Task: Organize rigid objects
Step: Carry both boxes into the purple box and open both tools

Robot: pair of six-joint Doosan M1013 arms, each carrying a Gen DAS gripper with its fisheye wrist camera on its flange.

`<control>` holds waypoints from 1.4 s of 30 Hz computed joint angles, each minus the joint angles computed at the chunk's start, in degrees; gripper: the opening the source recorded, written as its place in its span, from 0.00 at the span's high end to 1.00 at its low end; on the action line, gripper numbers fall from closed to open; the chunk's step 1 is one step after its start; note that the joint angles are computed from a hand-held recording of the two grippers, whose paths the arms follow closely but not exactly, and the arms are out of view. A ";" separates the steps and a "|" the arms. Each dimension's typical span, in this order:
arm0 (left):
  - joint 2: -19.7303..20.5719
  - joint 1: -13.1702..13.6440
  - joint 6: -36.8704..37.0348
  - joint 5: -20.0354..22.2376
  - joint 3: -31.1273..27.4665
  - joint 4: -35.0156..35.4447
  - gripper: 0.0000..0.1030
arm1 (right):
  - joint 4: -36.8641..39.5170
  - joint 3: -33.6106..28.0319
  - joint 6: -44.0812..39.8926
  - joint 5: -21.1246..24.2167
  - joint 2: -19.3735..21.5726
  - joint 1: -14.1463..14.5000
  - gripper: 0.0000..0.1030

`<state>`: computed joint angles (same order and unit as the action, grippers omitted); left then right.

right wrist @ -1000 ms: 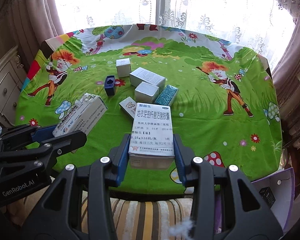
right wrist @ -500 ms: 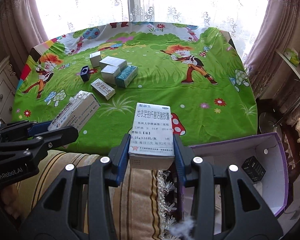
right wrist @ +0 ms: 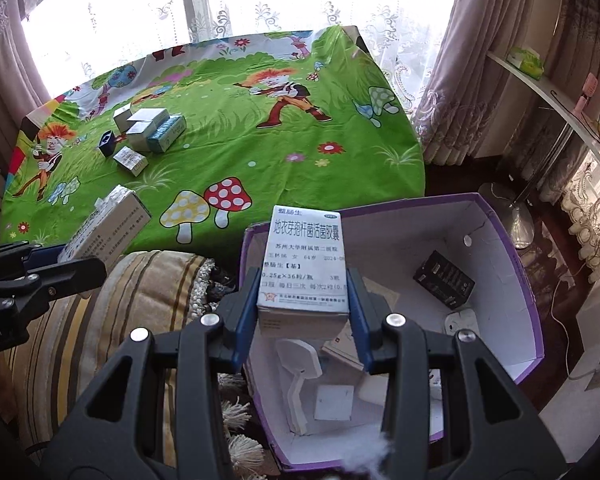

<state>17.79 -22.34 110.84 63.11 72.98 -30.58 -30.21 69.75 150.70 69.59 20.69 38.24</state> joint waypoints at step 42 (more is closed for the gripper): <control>1.01 -2.60 4.74 6.19 -1.33 -4.98 0.40 | -2.98 4.72 7.59 5.48 -3.87 -1.03 0.35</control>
<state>18.80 -24.94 115.58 69.30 71.66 -35.56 -33.20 74.46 158.29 75.08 16.82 37.21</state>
